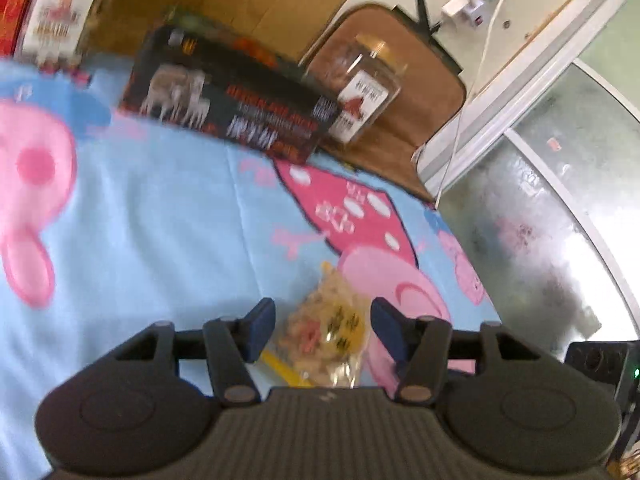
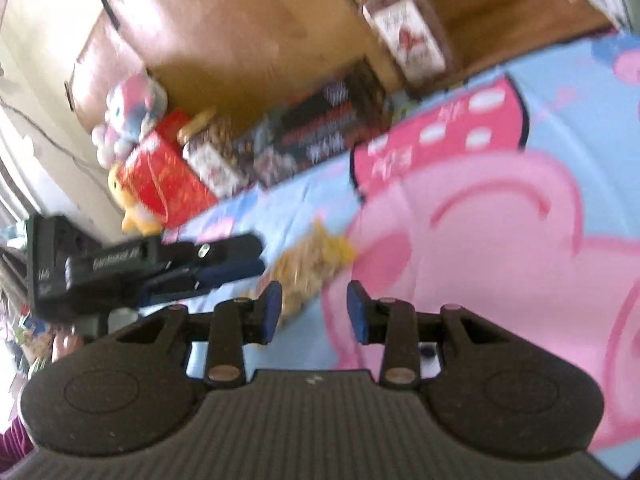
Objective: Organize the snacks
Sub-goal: 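Grasp a tan cracker bag with the left while the right grasps another tan bag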
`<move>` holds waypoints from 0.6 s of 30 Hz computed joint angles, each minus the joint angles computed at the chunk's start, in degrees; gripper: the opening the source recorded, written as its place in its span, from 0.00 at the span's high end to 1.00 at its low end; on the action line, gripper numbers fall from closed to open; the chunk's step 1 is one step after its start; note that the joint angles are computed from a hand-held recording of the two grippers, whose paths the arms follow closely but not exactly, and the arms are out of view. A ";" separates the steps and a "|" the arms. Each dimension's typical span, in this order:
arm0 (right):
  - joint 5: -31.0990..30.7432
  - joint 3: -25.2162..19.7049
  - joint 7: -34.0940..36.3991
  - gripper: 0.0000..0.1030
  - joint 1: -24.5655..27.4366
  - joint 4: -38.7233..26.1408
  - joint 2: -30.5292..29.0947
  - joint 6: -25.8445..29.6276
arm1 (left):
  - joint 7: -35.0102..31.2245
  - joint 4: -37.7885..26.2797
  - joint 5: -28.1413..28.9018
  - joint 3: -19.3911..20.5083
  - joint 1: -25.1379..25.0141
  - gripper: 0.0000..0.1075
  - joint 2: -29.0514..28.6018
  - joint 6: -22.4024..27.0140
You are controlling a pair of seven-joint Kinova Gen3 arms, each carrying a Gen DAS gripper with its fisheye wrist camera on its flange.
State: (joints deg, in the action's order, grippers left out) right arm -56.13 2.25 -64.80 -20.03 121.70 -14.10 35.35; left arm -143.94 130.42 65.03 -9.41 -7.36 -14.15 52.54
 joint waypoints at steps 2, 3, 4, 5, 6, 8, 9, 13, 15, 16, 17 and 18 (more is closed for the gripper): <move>0.27 -1.07 0.24 0.62 -0.75 -0.47 1.11 -0.33 | -0.98 1.57 0.78 -0.61 -0.19 0.54 -1.37 0.24; 0.71 -2.01 0.26 0.62 -1.05 -0.84 1.48 -1.29 | -0.10 1.48 -0.10 -0.97 -0.36 0.58 -1.75 1.30; 1.67 -2.97 -0.15 0.61 -1.26 -1.77 2.21 -1.89 | 0.99 1.28 -0.76 -1.74 -0.54 0.59 -1.48 3.14; 2.23 -3.14 -0.07 0.61 -1.89 -2.54 2.83 -2.08 | 1.84 1.40 -1.02 -2.38 -0.89 0.59 -1.43 4.58; 3.71 -4.38 -0.70 0.60 -1.90 -3.13 3.17 -3.20 | 1.81 1.84 -0.98 -3.16 -1.40 0.58 -1.82 5.71; 6.51 -6.03 -0.69 0.60 -1.88 -3.91 3.68 -4.14 | 1.47 1.87 -1.40 -4.80 -2.57 0.59 -2.18 8.55; 6.50 -5.27 0.34 0.60 -3.09 -4.18 4.00 -4.34 | 1.58 1.74 -1.60 -5.39 -3.22 0.57 -2.26 9.79; 5.91 -4.61 3.42 0.60 -3.38 -4.02 3.59 -5.17 | 1.81 0.46 -1.92 -4.73 -5.37 0.57 -4.12 8.28; 7.99 -4.61 2.14 0.60 -3.23 -3.55 2.22 -5.76 | 2.92 -1.51 -2.16 -4.13 -5.27 0.57 -3.64 6.47; 8.46 -4.07 1.92 0.60 -3.35 -3.32 1.42 -5.18 | 2.88 -2.51 -1.93 -3.90 -4.87 0.55 -2.95 5.86; 8.48 -3.45 2.52 0.59 -3.94 -2.83 0.45 -4.66 | 2.60 -3.43 -1.70 -3.16 -4.37 0.55 -2.54 4.59; 8.98 -2.96 3.28 0.58 -4.56 -2.60 -0.47 -3.63 | 2.63 -4.50 -1.95 -1.80 -3.69 0.55 -2.16 2.68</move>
State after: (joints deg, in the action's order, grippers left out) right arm -47.15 -0.71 -61.53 -24.59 119.11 -14.57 31.72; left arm -141.32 125.92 63.08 -11.21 -11.05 -16.31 55.22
